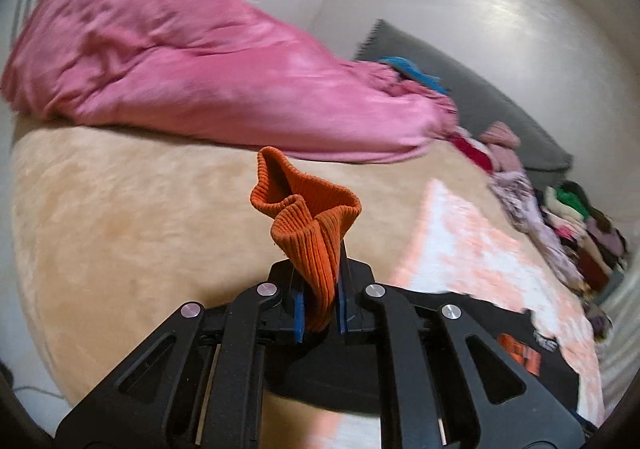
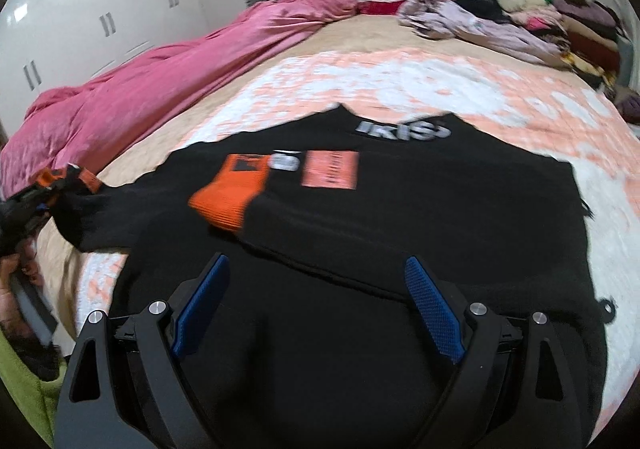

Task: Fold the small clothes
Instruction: 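Carry the second sleeve across the chest with the left gripper, release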

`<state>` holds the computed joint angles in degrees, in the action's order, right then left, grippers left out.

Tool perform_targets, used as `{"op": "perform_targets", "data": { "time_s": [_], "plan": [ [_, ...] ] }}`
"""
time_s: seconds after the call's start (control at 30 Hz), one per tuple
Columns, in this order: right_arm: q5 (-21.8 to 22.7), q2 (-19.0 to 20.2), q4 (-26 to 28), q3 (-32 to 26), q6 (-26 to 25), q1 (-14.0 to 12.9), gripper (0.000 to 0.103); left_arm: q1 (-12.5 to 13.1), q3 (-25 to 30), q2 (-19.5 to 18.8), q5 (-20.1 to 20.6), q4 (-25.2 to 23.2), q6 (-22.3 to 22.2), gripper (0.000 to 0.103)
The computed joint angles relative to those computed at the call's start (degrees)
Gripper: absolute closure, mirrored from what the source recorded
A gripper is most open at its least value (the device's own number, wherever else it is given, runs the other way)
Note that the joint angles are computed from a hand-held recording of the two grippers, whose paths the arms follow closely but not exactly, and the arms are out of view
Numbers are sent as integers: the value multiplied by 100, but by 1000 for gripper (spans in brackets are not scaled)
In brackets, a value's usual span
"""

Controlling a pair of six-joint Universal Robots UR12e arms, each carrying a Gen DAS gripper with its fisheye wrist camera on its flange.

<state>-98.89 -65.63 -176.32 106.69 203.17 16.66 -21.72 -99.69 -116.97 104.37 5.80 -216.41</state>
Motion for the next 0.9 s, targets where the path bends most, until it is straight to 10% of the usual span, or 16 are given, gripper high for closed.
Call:
{"op": "perform_targets", "data": {
  "time_s": [0.9],
  "plan": [
    [-306,-616,-487,1052,922,-500,15,-917,1470,-814,-2260,-995,1731,100]
  ]
}}
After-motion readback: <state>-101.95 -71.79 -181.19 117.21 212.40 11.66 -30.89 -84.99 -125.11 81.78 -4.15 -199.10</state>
